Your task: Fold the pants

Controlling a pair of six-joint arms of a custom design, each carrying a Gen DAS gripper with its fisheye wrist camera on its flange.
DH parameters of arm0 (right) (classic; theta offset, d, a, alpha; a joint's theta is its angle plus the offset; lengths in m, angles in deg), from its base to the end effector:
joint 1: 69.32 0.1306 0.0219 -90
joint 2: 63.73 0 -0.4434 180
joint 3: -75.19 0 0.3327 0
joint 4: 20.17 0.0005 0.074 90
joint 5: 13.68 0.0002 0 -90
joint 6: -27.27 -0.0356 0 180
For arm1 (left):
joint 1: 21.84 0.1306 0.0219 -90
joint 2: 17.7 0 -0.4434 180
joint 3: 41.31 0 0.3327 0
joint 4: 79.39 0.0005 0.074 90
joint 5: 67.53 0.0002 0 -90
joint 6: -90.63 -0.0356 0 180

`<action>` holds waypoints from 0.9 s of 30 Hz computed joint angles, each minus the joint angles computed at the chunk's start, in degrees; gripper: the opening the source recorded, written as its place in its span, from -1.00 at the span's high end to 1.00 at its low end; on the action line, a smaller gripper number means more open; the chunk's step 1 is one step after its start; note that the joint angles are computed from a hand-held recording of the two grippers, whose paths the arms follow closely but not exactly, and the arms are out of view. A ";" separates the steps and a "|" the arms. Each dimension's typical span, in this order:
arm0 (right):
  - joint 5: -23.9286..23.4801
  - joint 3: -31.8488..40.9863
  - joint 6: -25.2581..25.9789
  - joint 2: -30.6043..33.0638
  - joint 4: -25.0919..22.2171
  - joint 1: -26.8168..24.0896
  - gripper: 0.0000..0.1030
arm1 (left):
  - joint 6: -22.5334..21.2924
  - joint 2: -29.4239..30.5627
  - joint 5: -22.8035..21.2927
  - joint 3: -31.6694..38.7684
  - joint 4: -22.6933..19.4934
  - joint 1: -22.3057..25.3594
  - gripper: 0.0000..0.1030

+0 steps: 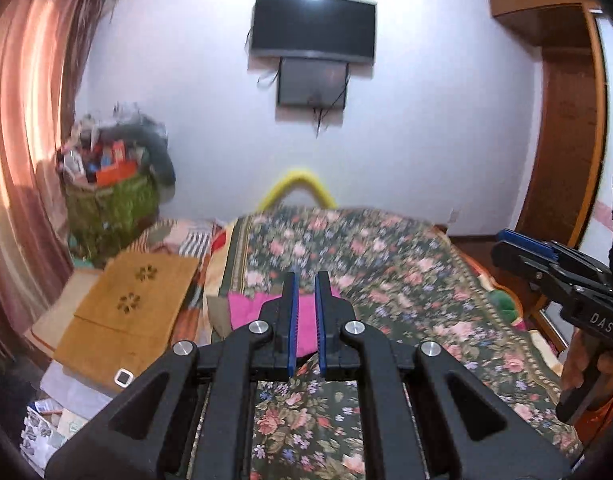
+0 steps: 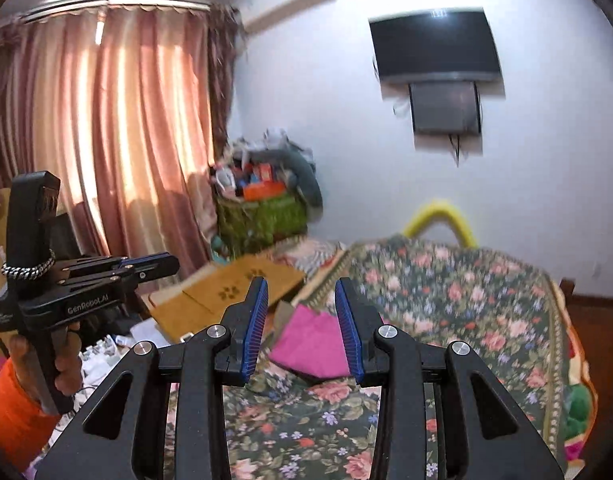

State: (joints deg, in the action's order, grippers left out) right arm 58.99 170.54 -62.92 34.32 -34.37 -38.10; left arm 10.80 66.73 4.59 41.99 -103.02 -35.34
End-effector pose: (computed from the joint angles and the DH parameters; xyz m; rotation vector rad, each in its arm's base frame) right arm 0.4391 0.2780 0.5224 -0.7123 1.7665 0.6575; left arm 0.4005 -0.0854 0.5200 -0.1411 1.9760 0.0447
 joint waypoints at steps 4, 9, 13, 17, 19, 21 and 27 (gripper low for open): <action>0.57 -6.19 0.86 -5.49 4.12 1.92 0.39 | -0.48 -5.01 -5.68 -3.17 2.06 -5.76 0.73; 3.56 -11.54 1.22 -9.44 8.46 3.65 0.23 | 0.43 -9.33 -14.68 -6.49 4.57 -12.60 -0.15; 6.81 -14.07 0.22 -11.07 11.53 4.07 -0.28 | 1.97 -12.35 -19.86 -8.60 5.83 -16.68 -0.53; 8.66 -14.96 -0.64 -12.38 12.38 4.34 -0.71 | 1.98 -14.05 -24.89 -9.68 6.21 -19.94 -0.75; 9.81 -15.20 -0.73 -12.71 12.94 4.58 -0.89 | 1.85 -14.69 -26.19 -10.30 6.70 -20.99 -0.92; 10.37 -16.14 -1.00 -13.56 13.45 4.83 -0.94 | 2.44 -15.18 -27.30 -10.74 6.47 -22.05 -0.96; 11.69 -17.81 -2.16 -14.80 13.97 5.34 -0.99 | 3.94 -15.64 -28.62 -11.44 6.19 -23.14 -1.00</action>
State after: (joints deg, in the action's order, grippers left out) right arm 70.68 152.73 -65.08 19.53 -20.39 -32.76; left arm 14.74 51.09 -24.03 30.54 -96.83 -58.48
